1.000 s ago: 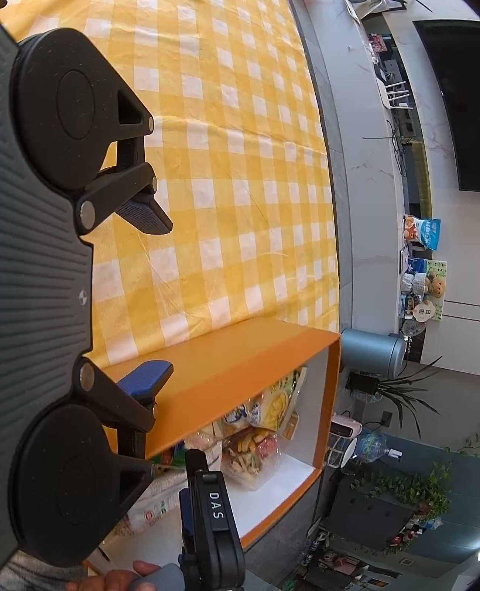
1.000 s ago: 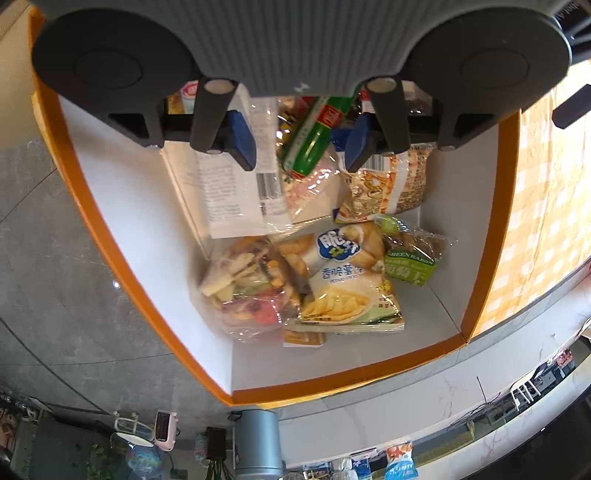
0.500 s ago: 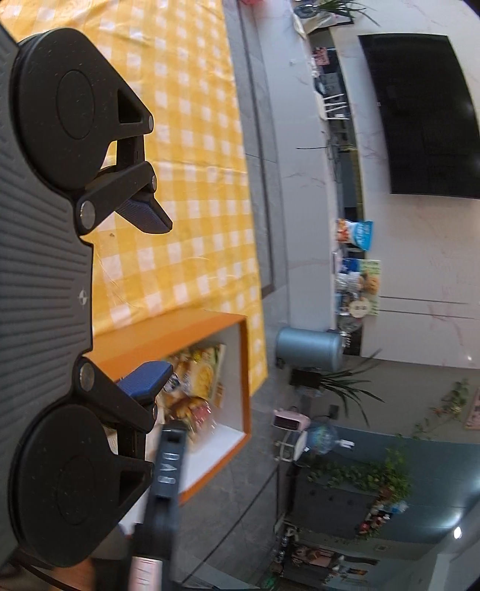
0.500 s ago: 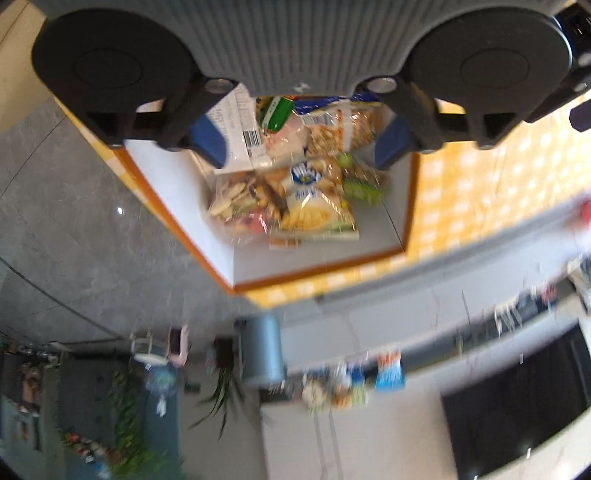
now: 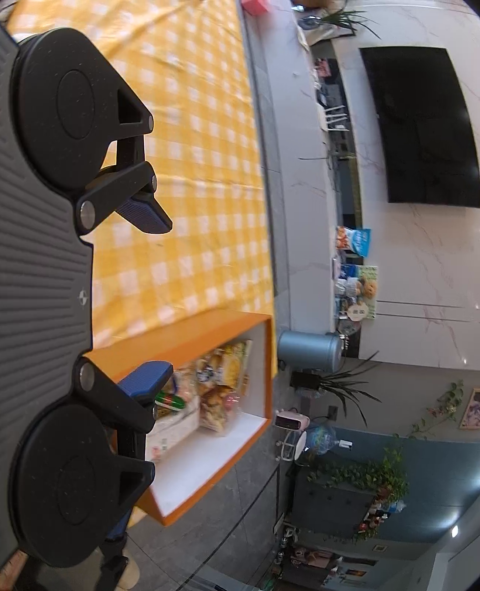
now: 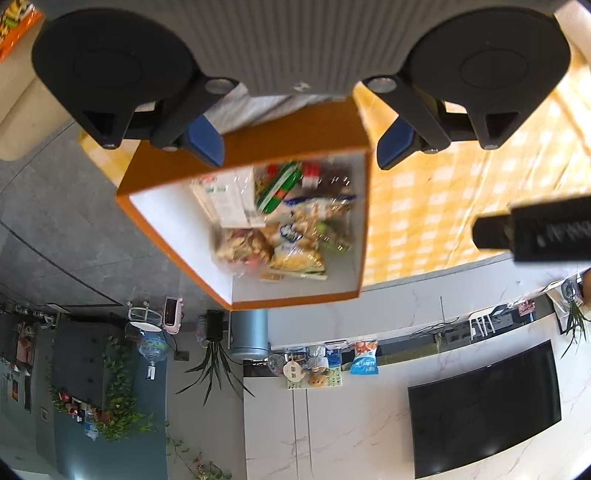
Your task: Organize snacks
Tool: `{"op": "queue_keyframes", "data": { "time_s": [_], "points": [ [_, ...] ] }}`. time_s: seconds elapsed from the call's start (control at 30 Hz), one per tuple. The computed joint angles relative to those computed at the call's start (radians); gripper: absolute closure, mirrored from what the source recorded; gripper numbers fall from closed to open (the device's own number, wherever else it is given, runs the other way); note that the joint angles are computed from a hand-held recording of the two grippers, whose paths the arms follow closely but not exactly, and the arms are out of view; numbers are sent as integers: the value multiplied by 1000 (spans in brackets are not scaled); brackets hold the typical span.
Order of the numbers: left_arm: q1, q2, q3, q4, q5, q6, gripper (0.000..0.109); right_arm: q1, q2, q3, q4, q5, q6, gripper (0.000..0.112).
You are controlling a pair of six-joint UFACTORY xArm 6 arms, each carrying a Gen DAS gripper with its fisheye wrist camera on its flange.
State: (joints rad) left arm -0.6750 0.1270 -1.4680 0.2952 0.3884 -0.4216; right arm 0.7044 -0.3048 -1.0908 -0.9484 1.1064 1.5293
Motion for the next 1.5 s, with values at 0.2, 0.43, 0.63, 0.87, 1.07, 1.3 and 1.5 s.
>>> {"op": "queue_keyframes", "data": {
  "time_s": [0.2,0.43,0.63,0.87,1.07,1.3,1.5],
  "points": [
    [3,-30,73,-3,-32,-25,16,53,-14,17,-13,29,40,25],
    [-5,-28,95,38,-49,-53,17,56,-1,10,-16,51,33,26],
    [-8,-44,130,103,-35,-144,17,53,25,-2,9,68,-17,29],
    [-7,-62,149,68,-47,-124,17,61,40,-20,8,107,-51,30],
    [-6,-69,149,69,-51,-120,17,70,44,-28,-9,120,-50,30],
    [-2,-75,148,90,-62,-144,17,77,47,-39,-23,131,-38,30],
    [0,-76,146,89,-68,-145,17,85,52,-48,-33,147,-37,30]
  ]
}}
